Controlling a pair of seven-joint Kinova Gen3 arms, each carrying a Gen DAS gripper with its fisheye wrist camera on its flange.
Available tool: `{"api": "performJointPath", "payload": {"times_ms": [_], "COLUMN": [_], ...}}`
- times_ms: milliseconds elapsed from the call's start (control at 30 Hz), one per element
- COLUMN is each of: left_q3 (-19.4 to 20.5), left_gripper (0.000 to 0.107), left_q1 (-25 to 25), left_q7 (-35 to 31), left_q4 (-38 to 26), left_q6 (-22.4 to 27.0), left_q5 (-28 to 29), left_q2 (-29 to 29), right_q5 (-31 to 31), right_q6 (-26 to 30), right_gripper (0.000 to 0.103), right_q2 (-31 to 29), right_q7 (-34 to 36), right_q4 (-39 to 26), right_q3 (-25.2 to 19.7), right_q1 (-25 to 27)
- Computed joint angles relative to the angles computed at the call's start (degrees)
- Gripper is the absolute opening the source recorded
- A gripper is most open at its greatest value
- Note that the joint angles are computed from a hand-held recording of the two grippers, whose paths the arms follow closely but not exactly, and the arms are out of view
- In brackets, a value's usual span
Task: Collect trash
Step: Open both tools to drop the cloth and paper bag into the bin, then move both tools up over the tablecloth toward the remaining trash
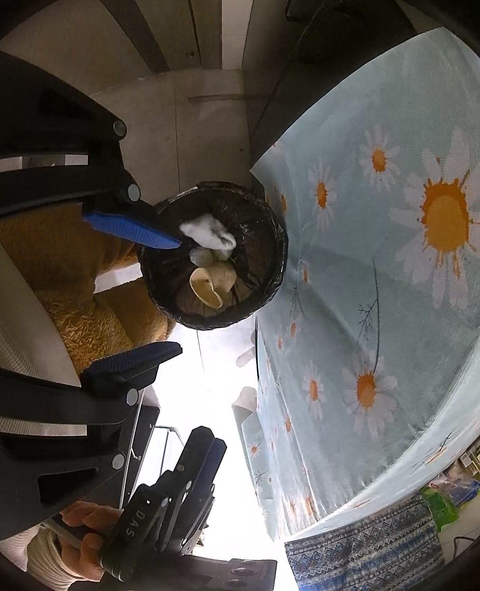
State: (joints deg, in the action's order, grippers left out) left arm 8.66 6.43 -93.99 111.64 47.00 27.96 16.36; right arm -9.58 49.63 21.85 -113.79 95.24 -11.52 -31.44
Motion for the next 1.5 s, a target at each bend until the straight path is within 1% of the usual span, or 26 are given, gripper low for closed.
{"api": "performJointPath", "payload": {"times_ms": [67, 100, 167, 333, 467, 533, 600, 767, 800, 867, 967, 1033, 1067, 1100, 1167, 1333, 1433, 1500], "left_q3": [-0.11, -0.16, -0.33, -0.91, -1.46, -1.64, -1.91, -2.52, -2.54, -2.64, -2.35, -2.12, -2.08, -2.04, -2.07, -1.92, -1.90, -1.78], "left_gripper": [0.051, 0.059, 0.064, 0.064, 0.064, 0.064, 0.064, 0.064, 0.064, 0.064, 0.064, 0.064, 0.067, 0.076, 0.079, 0.079, 0.079, 0.086], "left_q1": [-0.05, -0.05, 0.19, -0.17, -0.78, -0.69, -0.60, -0.44, -0.32, -0.31, 0.55, 0.95, 1.22, 1.62, 2.15, 2.00, 2.82, 3.06], "left_q7": [0.17, 0.25, 0.87, 1.09, 1.09, 1.20, 1.20, 1.21, 1.23, 1.39, 2.79, 3.38, 4.02, 5.03, 6.73, 8.80, 10.75, 11.82], "left_q4": [-0.36, -0.44, -0.73, -2.01, -3.79, -4.74, -5.88, -9.47, -9.84, -11.26, -14.46, -16.74, -17.89, -18.93, -19.95, -24.00, -27.17, -29.62], "left_q6": [0.39, 0.48, 0.52, 1.44, 2.88, 3.37, 3.61, 4.34, 4.09, 3.66, 3.68, 3.96, 4.18, 4.08, 3.34, 4.04, 4.89, 6.28], "left_q5": [-0.14, -0.23, -0.67, -1.51, -1.36, -1.56, -1.90, -2.73, -2.91, -2.61, -4.44, -5.24, -6.07, -7.15, -8.70, -10.02, -12.14, -12.86], "left_q2": [-0.15, -0.32, -0.86, -3.35, -5.91, -7.19, -8.97, -10.62, -10.87, -11.10, -10.48, -9.56, -8.99, -8.48, -7.90, -4.55, -2.01, 0.04], "right_q5": [0.10, 0.18, 0.78, 1.77, 2.24, 1.42, 1.69, 3.27, 3.09, 3.30, 2.97, 2.19, 1.98, 1.62, 1.14, -0.57, -2.13, -2.83], "right_q6": [0.11, 0.33, -0.29, -2.16, -2.60, -2.73, -3.18, -3.52, -3.67, -3.98, -4.15, -4.24, -4.50, -4.32, -4.67, -4.02, -2.99, -2.34], "right_gripper": [0.034, 0.034, 0.034, 0.034, 0.034, 0.034, 0.041, 0.046, 0.050, 0.054, 0.058, 0.058, 0.059, 0.064, 0.070, 0.070, 0.072, 0.074], "right_q2": [-0.31, -0.47, -1.35, -4.55, -6.22, -7.09, -7.97, -9.14, -9.16, -9.19, -9.03, -8.97, -8.87, -8.55, -8.50, -7.35, -6.09, -5.22], "right_q7": [-0.37, -0.60, -1.32, -2.74, -2.64, -1.59, -1.68, -1.56, -1.14, -0.81, 0.16, 1.02, 1.28, 1.88, 2.52, 5.11, 7.79, 9.92], "right_q4": [-0.15, -0.37, -0.16, 0.58, -0.15, -0.89, -1.23, -3.85, -4.29, -5.39, -7.03, -7.88, -8.01, -8.71, -9.06, -11.37, -13.11, -14.32], "right_q3": [0.12, 0.17, 0.45, 0.82, 0.93, 0.67, 0.79, 1.21, 1.23, 1.46, 1.74, 1.87, 1.94, 2.03, 2.19, 2.44, 2.27, 2.18], "right_q1": [-0.10, -0.19, -0.48, -0.08, 0.80, 1.86, 2.02, 2.41, 2.82, 3.28, 4.36, 5.38, 5.68, 6.24, 6.92, 9.19, 10.73, 11.52]}}
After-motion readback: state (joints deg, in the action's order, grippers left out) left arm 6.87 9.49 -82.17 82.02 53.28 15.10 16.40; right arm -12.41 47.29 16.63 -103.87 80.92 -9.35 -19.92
